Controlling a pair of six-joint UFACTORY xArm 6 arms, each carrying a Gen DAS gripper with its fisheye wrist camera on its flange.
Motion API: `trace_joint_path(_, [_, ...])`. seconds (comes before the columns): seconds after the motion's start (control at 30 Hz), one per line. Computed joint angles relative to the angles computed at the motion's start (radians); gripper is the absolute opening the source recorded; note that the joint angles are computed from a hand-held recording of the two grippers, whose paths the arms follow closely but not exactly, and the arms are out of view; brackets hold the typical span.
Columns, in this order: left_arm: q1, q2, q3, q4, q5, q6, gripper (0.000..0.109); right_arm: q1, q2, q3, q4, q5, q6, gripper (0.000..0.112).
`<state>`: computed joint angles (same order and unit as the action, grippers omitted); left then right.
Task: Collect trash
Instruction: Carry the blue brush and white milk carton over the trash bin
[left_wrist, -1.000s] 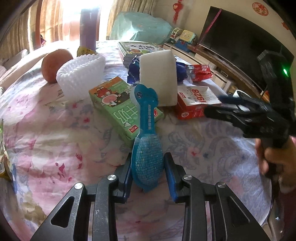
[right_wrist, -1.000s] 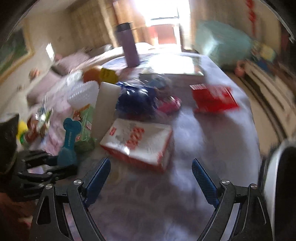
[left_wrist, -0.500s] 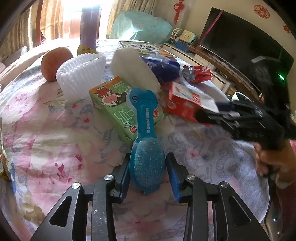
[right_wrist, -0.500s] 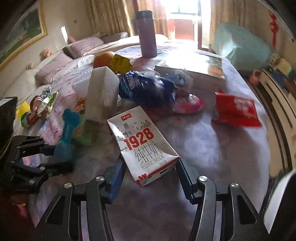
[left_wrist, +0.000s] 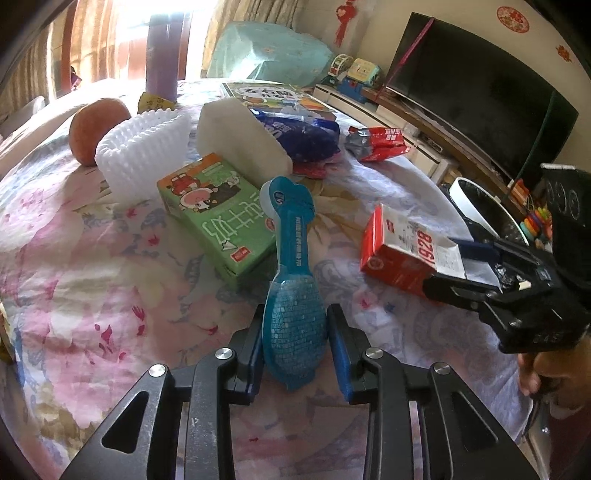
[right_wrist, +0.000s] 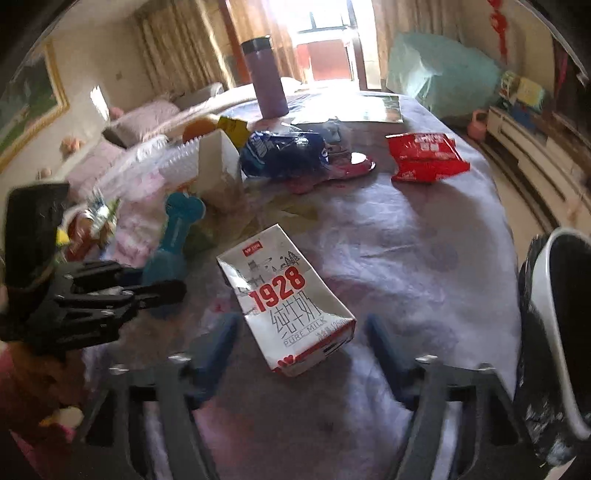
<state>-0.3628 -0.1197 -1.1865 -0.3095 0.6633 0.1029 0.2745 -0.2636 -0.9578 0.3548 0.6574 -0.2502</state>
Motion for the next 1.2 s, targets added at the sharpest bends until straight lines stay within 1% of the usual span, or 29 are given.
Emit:
trace_joint_path(0.13, [0.001,-0.007,0.006,0.006,0.007,-0.012,0.030,0.019,0.043,-0.025,-0.005,-0.019,-0.045,0.077])
trace_joint_path(0.17, [-0.001,-0.009,0.007,0.011,0.005,-0.015,0.030,0.023,0.049,-0.026,-0.020,-0.024,-0.038,0.072])
trace_joint_path(0.2, [-0.005,-0.014,0.011,0.021,-0.003,-0.019,0.030,0.025,0.052,-0.024,-0.028,-0.027,-0.028,0.062])
trace_joint_path(0.3, [-0.014,-0.019,0.013,0.023,-0.010,-0.019,0.029,0.017,0.033,0.001,-0.026,-0.038,0.021,0.058])
trace_joint_path(0.53, [-0.069,-0.006,-0.018,0.022,-0.015,0.003,0.029,-0.038,-0.120,0.134,-0.048,-0.087,0.207,0.056])
trace_joint_path(0.6, [-0.090,0.005,-0.034,0.014,-0.016,0.016,0.029,-0.054,-0.167,0.166,-0.105,-0.088,0.283,0.056])
trace_joint_path(0.77, [-0.136,0.047,-0.090,-0.017,-0.007,0.062,0.029,-0.104,-0.268,0.224,-0.109,-0.090,0.328,0.056])
trace_joint_path(0.83, [-0.153,0.070,-0.123,-0.033,0.004,0.078,0.029,-0.126,-0.300,0.237,-0.100,-0.085,0.323,0.055])
trace_joint_path(0.93, [-0.171,0.113,-0.177,-0.037,0.012,0.098,0.029,-0.147,-0.331,0.251,-0.138,-0.081,0.359,0.055])
trace_joint_path(1.2, [-0.225,0.230,-0.323,-0.023,0.031,0.114,0.029,-0.252,-0.402,0.281,-0.103,-0.047,0.329,0.055])
